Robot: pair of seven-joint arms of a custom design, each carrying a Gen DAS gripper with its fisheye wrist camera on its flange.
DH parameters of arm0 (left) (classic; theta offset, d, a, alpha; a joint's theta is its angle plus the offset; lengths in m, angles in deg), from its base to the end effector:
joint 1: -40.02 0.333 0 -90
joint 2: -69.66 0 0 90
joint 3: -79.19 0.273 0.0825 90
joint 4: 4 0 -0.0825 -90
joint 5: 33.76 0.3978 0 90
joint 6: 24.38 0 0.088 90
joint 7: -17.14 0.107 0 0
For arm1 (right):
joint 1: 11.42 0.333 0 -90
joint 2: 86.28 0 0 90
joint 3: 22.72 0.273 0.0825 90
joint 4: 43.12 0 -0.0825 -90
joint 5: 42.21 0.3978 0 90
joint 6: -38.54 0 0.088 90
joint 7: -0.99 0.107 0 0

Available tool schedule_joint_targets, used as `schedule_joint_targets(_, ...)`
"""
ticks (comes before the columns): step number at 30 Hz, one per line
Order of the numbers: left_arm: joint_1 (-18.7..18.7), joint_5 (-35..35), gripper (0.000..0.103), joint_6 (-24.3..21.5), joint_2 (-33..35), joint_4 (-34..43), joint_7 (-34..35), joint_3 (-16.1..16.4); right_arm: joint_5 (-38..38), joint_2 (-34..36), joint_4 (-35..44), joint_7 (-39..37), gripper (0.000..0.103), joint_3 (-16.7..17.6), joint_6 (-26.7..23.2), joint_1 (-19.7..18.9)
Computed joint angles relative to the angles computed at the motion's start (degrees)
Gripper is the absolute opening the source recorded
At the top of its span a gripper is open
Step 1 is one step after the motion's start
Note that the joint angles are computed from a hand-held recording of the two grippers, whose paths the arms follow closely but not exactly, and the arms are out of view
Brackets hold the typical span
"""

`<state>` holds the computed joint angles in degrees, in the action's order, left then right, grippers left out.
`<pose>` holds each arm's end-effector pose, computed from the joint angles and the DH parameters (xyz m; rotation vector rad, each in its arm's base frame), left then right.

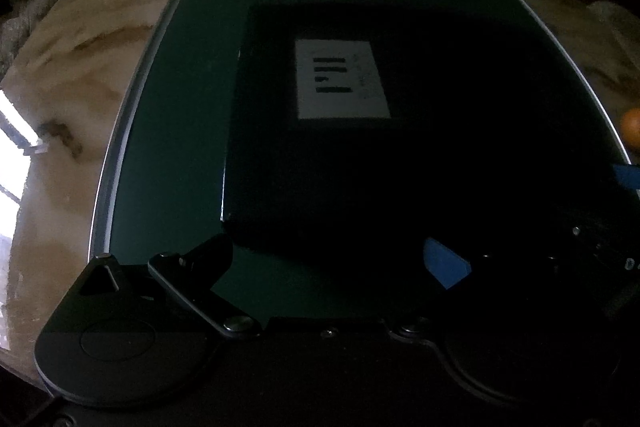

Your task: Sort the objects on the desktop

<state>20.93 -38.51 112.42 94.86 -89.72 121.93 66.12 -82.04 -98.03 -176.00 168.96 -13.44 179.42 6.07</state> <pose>0.6192 -0.3614 0.4289 -1.1927 2.6624 -0.6931 0.4704 0.2387 0.4095 -1.4577 2.2361 -0.7027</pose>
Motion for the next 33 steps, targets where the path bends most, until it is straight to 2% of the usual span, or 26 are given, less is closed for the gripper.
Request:
schedule_joint_targets(5,0.3,-0.3,0.103,1.5,-2.9,-3.0,0.8,-0.3,0.1,-2.2,-1.2,0.6,0.103,0.3,-1.1,0.3)
schedule_joint_targets(8,0.6,-0.8,0.103,5.0,-7.5,-8.6,2.0,-0.7,0.1,-4.9,-2.6,1.6,0.103,1.3,-0.8,0.6)
schedule_joint_targets(12,1.7,-5.3,0.103,9.8,-13.5,-15.4,3.9,-1.9,-0.2,-6.7,-2.1,2.5,0.103,2.8,-1.9,0.9)
schedule_joint_targets(14,1.3,-4.9,0.103,12.2,-15.5,-17.5,2.0,-1.6,-0.5,-6.6,-0.6,2.9,0.103,3.6,-3.9,1.0)
schedule_joint_targets(17,0.3,-0.4,0.103,15.1,-17.3,-19.5,-3.9,-0.5,-1.3,-6.4,2.0,3.6,0.103,4.4,-7.2,1.4)
schedule_joint_targets(20,-0.1,4.4,0.103,15.1,-17.7,-19.0,-11.0,0.4,-2.1,-6.3,3.9,4.5,0.103,4.9,-9.2,2.0)
schedule_joint_targets(22,0.2,5.0,0.103,14.4,-17.9,-18.3,-13.7,0.4,-2.7,-6.0,5.2,5.2,0.103,5.3,-10.7,2.4)
schedule_joint_targets(33,0.5,8.8,0.103,14.0,-18.7,-19.0,-17.7,-0.2,-4.1,-3.5,8.2,8.0,0.103,4.8,-12.0,3.9)
